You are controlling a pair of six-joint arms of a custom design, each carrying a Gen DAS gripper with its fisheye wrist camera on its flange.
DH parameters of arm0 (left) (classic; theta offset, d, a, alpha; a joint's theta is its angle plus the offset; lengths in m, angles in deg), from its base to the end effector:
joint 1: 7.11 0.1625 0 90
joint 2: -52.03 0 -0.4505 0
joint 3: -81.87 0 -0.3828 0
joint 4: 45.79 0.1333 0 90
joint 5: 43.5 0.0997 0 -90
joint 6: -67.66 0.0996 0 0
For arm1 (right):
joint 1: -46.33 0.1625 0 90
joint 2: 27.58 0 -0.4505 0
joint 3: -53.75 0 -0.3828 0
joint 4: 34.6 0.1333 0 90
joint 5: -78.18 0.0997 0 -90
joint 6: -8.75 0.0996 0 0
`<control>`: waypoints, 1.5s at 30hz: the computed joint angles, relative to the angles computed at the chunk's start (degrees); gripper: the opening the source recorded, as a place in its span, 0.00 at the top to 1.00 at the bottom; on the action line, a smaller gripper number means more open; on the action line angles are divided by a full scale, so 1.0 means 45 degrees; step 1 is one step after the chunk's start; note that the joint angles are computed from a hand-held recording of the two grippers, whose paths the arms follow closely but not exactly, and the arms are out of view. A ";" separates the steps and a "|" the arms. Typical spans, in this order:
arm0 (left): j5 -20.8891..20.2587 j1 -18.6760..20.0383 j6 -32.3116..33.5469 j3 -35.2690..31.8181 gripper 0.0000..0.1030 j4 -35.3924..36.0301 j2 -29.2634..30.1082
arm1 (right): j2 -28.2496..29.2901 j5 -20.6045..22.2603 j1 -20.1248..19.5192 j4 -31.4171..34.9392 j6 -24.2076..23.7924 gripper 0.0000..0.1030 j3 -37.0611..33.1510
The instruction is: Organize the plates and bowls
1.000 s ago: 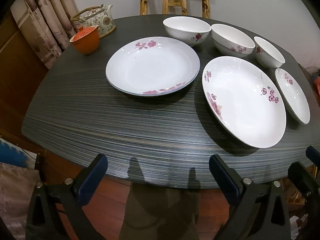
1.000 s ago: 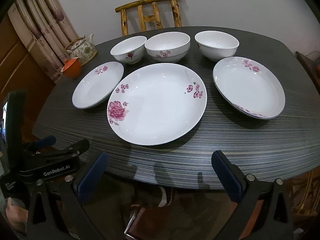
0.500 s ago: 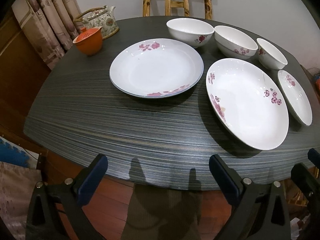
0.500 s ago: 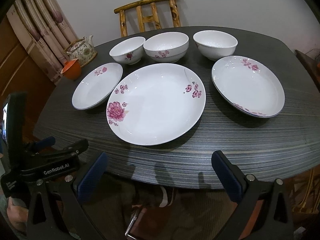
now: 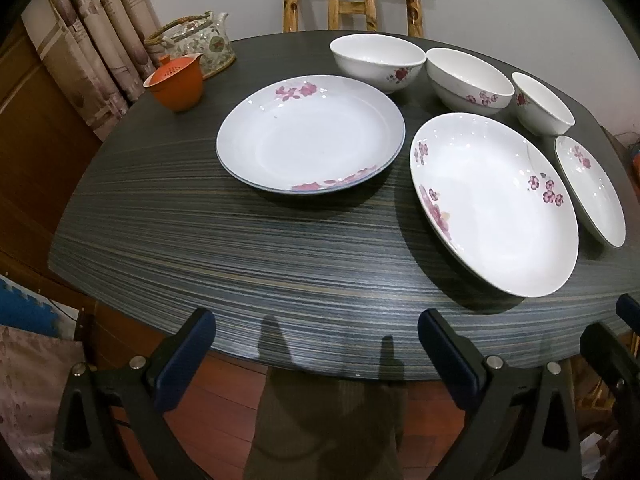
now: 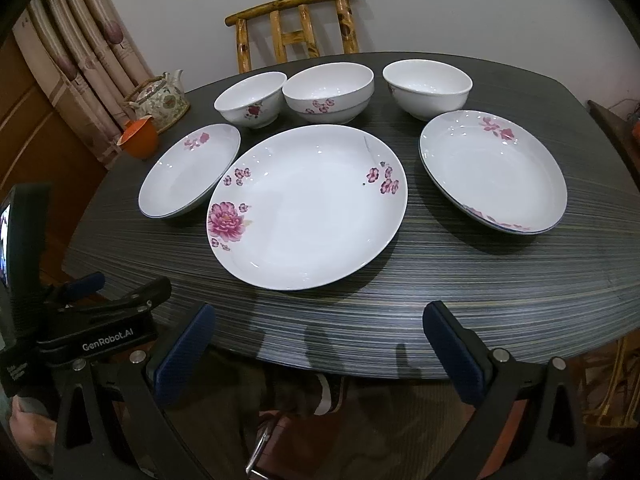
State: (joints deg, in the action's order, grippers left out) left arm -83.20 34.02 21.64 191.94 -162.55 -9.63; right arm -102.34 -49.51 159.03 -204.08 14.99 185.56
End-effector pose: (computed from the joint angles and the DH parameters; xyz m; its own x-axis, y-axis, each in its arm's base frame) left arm -0.2665 -0.5114 0.1768 -0.6471 0.0238 -0.7621 0.3377 0.9051 -0.2584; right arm 0.2400 -0.3861 0.2411 -0.8540 0.0031 0.5203 -0.2655 0.8575 -0.4407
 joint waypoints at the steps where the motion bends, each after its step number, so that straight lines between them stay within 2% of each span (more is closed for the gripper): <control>1: 0.0007 -0.0009 -0.0026 -0.0001 0.00 0.0030 0.0004 | -0.0004 0.0013 -0.0010 -0.0010 -0.0019 0.00 0.0000; 27: 0.0158 -0.0143 0.0329 0.0047 0.00 -0.0143 0.0139 | 0.0239 -0.0707 0.0217 -0.0047 -0.0129 0.00 -0.0102; 45: 0.0107 -0.0068 0.0329 -0.0006 0.00 -0.0048 0.0158 | 0.0273 -0.0564 0.0141 -0.0155 -0.0140 0.00 -0.0059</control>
State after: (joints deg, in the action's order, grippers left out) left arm -82.72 33.71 23.11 191.91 -162.77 -8.92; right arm -101.11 -52.05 159.67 -204.77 14.36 185.29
